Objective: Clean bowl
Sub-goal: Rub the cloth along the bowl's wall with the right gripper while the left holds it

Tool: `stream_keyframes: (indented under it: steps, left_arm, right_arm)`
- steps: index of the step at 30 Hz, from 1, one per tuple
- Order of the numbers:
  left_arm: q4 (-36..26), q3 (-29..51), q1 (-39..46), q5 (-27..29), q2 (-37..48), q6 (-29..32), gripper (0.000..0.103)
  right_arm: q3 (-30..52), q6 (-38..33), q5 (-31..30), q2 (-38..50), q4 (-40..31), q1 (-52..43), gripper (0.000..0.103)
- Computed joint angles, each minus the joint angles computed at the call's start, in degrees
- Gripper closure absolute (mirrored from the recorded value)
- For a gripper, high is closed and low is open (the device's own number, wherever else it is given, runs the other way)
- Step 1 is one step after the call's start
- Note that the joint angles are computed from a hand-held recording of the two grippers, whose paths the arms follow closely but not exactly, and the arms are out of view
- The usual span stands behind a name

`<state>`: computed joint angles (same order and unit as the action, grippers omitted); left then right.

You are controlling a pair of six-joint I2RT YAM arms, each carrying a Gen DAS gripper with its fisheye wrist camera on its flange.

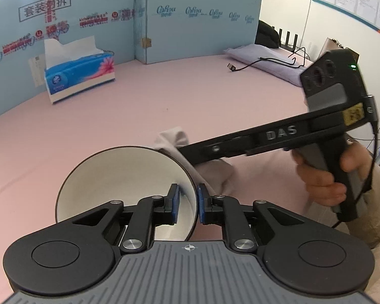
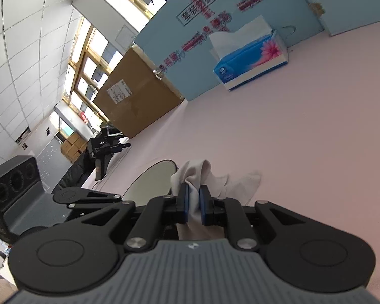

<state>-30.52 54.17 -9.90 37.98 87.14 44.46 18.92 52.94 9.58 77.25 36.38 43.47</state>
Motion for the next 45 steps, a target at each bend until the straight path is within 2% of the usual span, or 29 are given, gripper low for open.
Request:
stream_keyframes:
  steps: [5, 10, 15, 21, 30, 40, 45]
  left_arm:
    - [1.33, 2.1, -1.45, 0.42, 2.96, -2.98, 0.075]
    - [-2.49, 3.73, -0.81, 0.74, 3.33, -0.08, 0.084]
    - [-6.11, 3.25, 0.57, -0.1, 1.08, 4.89, 0.092]
    - [-8.22, 1.91, 2.99, 0.61, -0.77, 7.84, 0.09]
    - [-7.67, 1.4, 2.93, 0.89, -0.86, 7.52, 0.09]
    - [-6.38, 0.63, 2.25, 0.07, -1.11, 6.96, 0.089]
    - [-5.84, 0.51, 2.06, -0.23, -0.85, 6.84, 0.089]
  right_arm:
    - [-2.7, 2.15, 3.55, -3.42, -0.55, 0.48, 0.089]
    - [-3.5, 2.43, 5.75, -6.15, -2.48, 1.49, 0.089]
    - [-2.96, 2.02, 4.8, -4.18, -0.42, 1.67, 0.089]
    - [-2.54, 3.84, 1.06, 2.54, 7.69, 1.78, 0.089]
    - [-0.29, 4.21, -1.26, 4.51, 6.86, -0.11, 0.089]
    - [2.82, 3.57, -7.57, 8.37, 7.25, -5.03, 0.089]
    - [6.58, 2.46, -11.66, 10.66, 4.9, -7.79, 0.089]
